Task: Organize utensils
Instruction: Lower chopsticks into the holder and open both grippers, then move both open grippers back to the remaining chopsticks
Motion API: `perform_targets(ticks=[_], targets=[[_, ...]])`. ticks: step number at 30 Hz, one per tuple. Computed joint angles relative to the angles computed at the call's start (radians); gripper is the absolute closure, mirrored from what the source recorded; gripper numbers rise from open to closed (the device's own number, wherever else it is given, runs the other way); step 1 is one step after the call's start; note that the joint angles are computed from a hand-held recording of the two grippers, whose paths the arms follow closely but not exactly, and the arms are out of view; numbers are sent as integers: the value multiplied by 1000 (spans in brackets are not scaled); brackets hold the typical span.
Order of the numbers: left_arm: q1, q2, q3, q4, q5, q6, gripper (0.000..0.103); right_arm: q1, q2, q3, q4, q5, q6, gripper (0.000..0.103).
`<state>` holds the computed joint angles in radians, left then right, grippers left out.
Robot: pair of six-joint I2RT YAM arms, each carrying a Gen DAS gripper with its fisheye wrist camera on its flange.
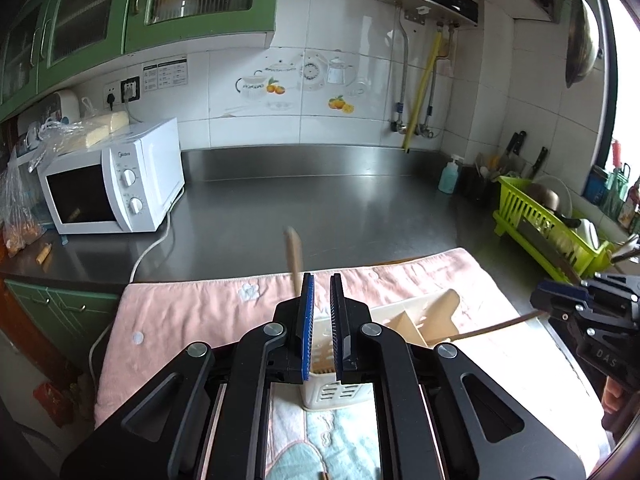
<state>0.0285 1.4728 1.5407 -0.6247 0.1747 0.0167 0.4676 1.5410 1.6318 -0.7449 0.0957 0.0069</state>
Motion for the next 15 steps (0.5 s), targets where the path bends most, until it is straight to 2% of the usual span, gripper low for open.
perform_targets(ticks=[2,5,9,15], targets=[[10,-24,-7,-11,19,0,95,8,-22,-6,-2,12,4,82],[22,-79,-32,-26,27,8,94,31,-77,-37,-2,35,13,81],[38,-199,-107,-53,43,29,93,92,-188,-135,1,82,25,78],[85,-424,-287,-103,67,78,75,235,-384,-367,20,153,119,78]])
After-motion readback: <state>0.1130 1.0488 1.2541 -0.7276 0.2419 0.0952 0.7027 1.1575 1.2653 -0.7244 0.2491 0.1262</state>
